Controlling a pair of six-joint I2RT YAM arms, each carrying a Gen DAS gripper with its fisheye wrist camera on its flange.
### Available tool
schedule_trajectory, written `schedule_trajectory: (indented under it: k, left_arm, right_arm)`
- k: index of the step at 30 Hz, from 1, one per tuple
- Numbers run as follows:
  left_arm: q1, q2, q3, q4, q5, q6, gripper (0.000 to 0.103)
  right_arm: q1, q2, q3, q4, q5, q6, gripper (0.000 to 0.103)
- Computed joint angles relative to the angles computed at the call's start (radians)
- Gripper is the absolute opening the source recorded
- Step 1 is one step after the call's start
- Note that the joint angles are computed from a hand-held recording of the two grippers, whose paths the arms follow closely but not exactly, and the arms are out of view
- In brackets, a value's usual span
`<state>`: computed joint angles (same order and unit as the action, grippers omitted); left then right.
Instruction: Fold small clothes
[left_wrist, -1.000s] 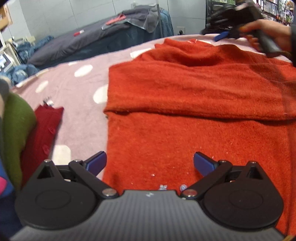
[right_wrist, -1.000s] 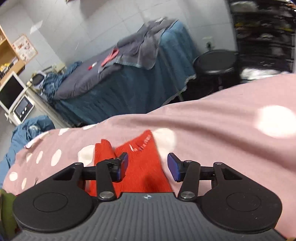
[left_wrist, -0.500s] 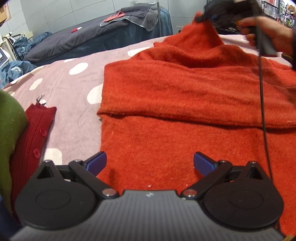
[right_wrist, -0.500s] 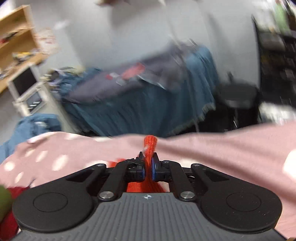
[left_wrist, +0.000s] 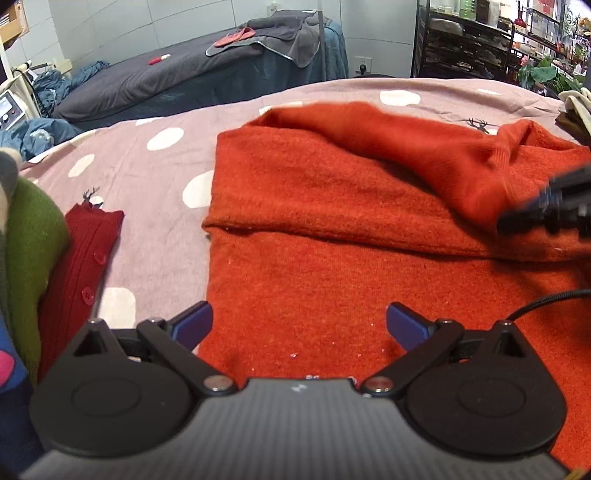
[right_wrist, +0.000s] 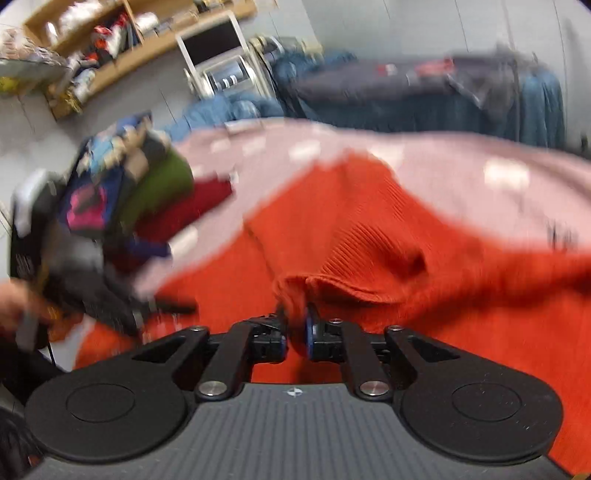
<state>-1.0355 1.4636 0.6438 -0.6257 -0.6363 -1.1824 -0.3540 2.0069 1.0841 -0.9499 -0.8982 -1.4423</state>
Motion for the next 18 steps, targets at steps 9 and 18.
schedule_trajectory:
  k: [9,18]
  left_arm:
    - [0.017,-0.033,0.037,0.056,-0.068,0.067,0.102]
    - [0.152,0.293,0.376,0.38,-0.08,0.605,0.096]
  right_arm:
    - [-0.132,-0.085,-0.007,0.151,-0.211,0.423,0.055]
    - [-0.226,-0.222,-0.203,0.349,-0.182,0.624,0.054]
